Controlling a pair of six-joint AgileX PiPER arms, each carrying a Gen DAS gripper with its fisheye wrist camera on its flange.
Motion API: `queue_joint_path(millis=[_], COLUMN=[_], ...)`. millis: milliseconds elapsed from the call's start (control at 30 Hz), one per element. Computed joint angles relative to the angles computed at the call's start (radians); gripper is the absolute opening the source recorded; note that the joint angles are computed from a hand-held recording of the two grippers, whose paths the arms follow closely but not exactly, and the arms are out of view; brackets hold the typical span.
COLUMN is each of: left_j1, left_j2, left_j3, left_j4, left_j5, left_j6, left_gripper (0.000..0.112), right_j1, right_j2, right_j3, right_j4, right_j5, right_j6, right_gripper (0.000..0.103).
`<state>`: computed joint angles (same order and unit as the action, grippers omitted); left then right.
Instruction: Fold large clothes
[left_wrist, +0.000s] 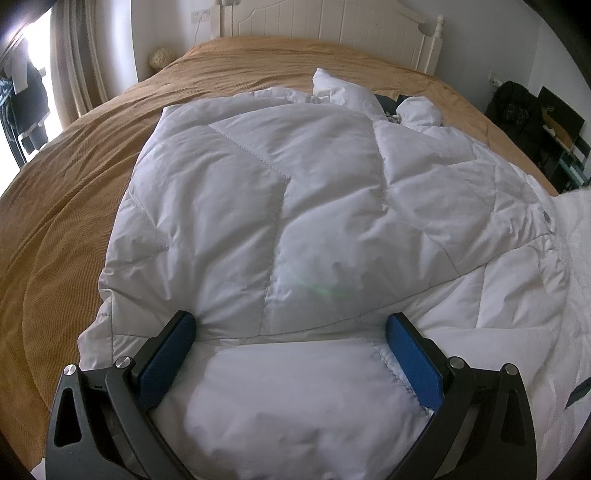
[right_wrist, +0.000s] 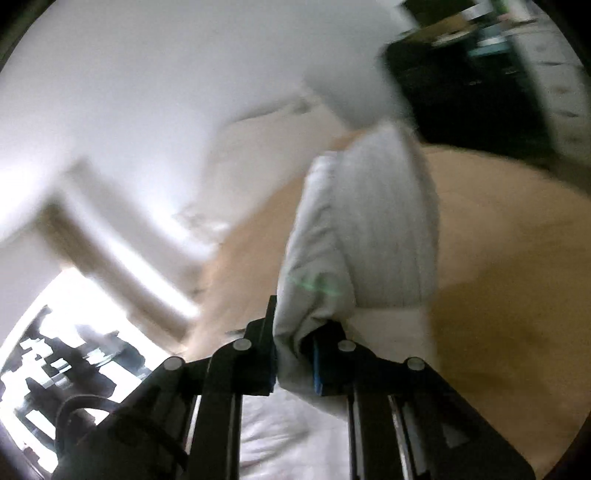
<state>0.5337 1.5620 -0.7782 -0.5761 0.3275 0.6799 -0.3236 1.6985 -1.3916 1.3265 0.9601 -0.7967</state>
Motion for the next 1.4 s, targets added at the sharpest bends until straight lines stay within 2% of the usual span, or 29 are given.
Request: queue_joint_path(millis=[133, 267, 333, 433, 467, 533, 600, 667, 700, 767, 800, 833, 900, 967, 1000, 1033, 1133, 1200, 1300, 1333, 1367, 1400], left_j1=[0.033, 0.171, 0.264, 0.357, 0.38, 0.402, 0.396, 0.378, 0.365, 0.342, 0.325, 0.305, 0.249, 0.187, 0.148, 0.113, -0.068, -0.179, -0.303, -0.317, -0.313, -0.288], left_j2=[-0.001, -0.01, 0.005, 0.046, 0.06, 0.07, 0.072, 0.06, 0.051, 0.029, 0.011, -0.012, -0.065, -0.115, -0.138, -0.152, -0.167, -0.137, -0.075, -0.055, -0.03, -0.007], left_j3=[-0.016, -0.069, -0.11, -0.169, -0.187, -0.205, -0.221, -0.225, -0.225, -0.223, -0.219, -0.211, -0.189, -0.168, -0.155, -0.142, -0.107, -0.107, -0.128, -0.133, -0.149, -0.172], left_j4=[-0.062, -0.246, -0.315, -0.348, -0.355, -0.366, -0.356, -0.348, -0.347, -0.352, -0.357, -0.368, -0.37, -0.35, -0.34, -0.335, -0.24, -0.154, 0.068, 0.101, 0.094, 0.047], left_j5=[0.053, 0.262, 0.401, 0.553, 0.59, 0.618, 0.62, 0.605, 0.598, 0.591, 0.586, 0.58, 0.544, 0.498, 0.472, 0.448, 0.288, 0.2, 0.105, 0.084, 0.088, 0.115], left_j6=[0.06, 0.224, 0.273, 0.277, 0.278, 0.284, 0.27, 0.248, 0.238, 0.224, 0.215, 0.211, 0.192, 0.158, 0.142, 0.135, 0.034, -0.068, -0.293, -0.332, -0.338, -0.31], left_gripper=[0.103, 0.102, 0.102, 0.102, 0.102, 0.102, 0.102, 0.102, 0.102, 0.102, 0.102, 0.102, 0.102, 0.102, 0.102, 0.102, 0.102, 0.102, 0.101, 0.094, 0.075, 0.064], right_j1=[0.211, 0.432, 0.539, 0.656, 0.683, 0.744, 0.775, 0.779, 0.774, 0.757, 0.751, 0.74, 0.731, 0.696, 0.682, 0.651, 0.578, 0.567, 0.54, 0.549, 0.537, 0.499], right_j2=[-0.016, 0.059, 0.191, 0.386, 0.436, 0.561, 0.678, 0.75, 0.763, 0.774, 0.754, 0.711, 0.568, 0.452, 0.366, 0.303, 0.194, 0.146, 0.121, 0.111, 0.1, 0.107], right_j3=[0.07, 0.073, 0.002, -0.118, -0.164, -0.255, -0.361, -0.403, -0.415, -0.483, -0.495, -0.467, -0.299, -0.16, -0.06, 0.011, 0.13, 0.162, 0.204, 0.199, 0.189, 0.182], right_j4=[0.127, 0.16, 0.17, 0.15, 0.119, 0.022, -0.104, -0.144, -0.137, -0.211, -0.257, -0.269, -0.225, -0.158, -0.176, -0.16, -0.131, -0.153, -0.161, -0.17, -0.191, -0.176], right_j5=[0.019, -0.013, -0.036, -0.074, -0.092, -0.139, -0.151, -0.154, -0.14, -0.081, -0.06, -0.058, -0.129, -0.187, -0.189, -0.231, -0.32, -0.358, -0.386, -0.388, -0.364, -0.321], right_j6=[-0.087, -0.116, -0.112, -0.07, -0.034, 0.044, 0.154, 0.182, 0.183, 0.268, 0.294, 0.285, 0.182, 0.052, 0.027, -0.023, -0.097, -0.056, -0.022, 0.029, 0.079, 0.09], right_gripper=[0.014, 0.013, 0.013, 0.013, 0.013, 0.013, 0.01, 0.009, 0.013, 0.027, 0.048, 0.074, 0.096, 0.097, 0.097, 0.097, 0.097, 0.097, 0.097, 0.097, 0.097, 0.097])
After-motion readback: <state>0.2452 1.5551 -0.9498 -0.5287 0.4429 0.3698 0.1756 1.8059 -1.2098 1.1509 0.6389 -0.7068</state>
